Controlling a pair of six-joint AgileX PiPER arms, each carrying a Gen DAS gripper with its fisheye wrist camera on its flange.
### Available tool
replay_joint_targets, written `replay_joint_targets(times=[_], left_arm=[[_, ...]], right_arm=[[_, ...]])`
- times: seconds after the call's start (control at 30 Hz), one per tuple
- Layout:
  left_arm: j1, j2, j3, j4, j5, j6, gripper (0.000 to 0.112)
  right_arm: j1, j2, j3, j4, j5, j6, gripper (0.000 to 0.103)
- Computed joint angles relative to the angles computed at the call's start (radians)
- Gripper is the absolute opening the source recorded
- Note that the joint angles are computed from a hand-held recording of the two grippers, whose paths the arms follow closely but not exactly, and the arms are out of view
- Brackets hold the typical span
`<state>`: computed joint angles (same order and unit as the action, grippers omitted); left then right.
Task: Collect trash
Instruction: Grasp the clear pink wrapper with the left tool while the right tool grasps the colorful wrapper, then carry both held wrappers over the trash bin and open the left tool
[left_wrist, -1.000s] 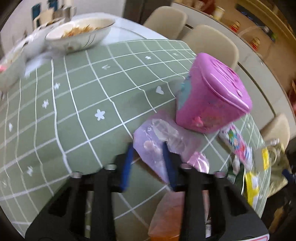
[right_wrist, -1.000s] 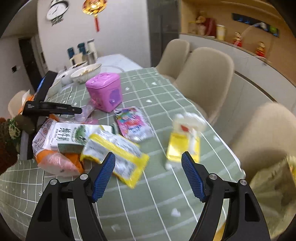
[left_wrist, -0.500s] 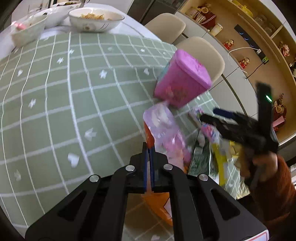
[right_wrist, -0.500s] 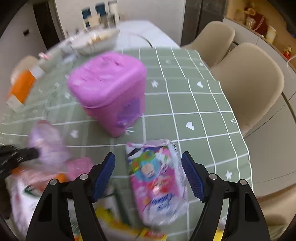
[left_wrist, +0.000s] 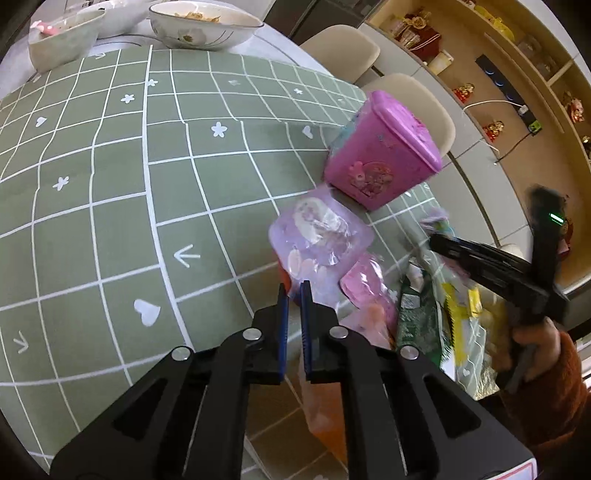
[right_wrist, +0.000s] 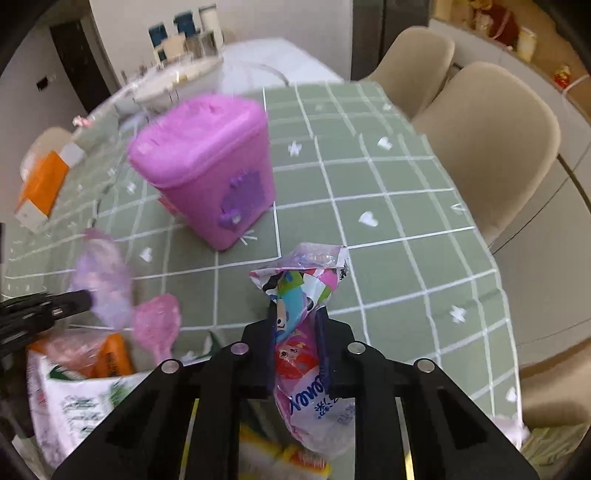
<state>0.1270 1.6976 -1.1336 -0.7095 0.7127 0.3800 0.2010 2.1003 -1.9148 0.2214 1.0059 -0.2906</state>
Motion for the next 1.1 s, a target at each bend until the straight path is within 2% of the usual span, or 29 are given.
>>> replay_joint_targets(times=[0.07, 0.2, 0.37, 0.43, 0.5, 0.67, 0.8, 0.93, 1.1], left_arm=[[-0.009, 0.03, -0.027, 0.016, -0.005, -0.028, 0.013], [-0.019, 0.083, -0.086, 0.007, -0.014, -0.052, 0.023], [-0.053, 0.157, -0.213, 0.115, 0.005, -0.173, 0.024], [-0.065, 0.176, -0.246, 0.16, 0.011, -0.199, 0.006], [-0.073, 0.18, -0.26, 0.173, 0.009, -0.2, 0.002], [-0.09, 0.021, -0.179, 0.181, -0.016, -0.157, 0.001], [-0.101, -0.139, -0.146, 0.206, 0.013, -0.162, 0.001], [-0.145, -0.279, -0.162, 0.228, 0.058, -0.226, 0.001], [-0.305, -0.383, -0.213, 0.323, 0.085, -0.375, 0.001]], right_arm=[[-0.017, -0.092, 0.12, 0.03, -0.057, -0.02, 0.017], [-0.073, -0.246, 0.28, 0.137, -0.099, -0.084, 0.017], [-0.092, -0.368, 0.406, 0.141, -0.117, -0.078, 0.017], [-0.091, -0.428, 0.482, 0.126, -0.152, -0.078, 0.017], [-0.098, -0.487, 0.54, 0.121, -0.163, -0.071, 0.017], [-0.142, -0.614, 0.642, 0.137, -0.168, -0.066, 0.017], [-0.224, -0.729, 0.697, 0.195, -0.123, -0.114, 0.017], [-0.289, -0.827, 0.711, 0.24, -0.081, -0.167, 0.017], [-0.452, -0.925, 0.719, 0.351, 0.004, -0.293, 0.017]])
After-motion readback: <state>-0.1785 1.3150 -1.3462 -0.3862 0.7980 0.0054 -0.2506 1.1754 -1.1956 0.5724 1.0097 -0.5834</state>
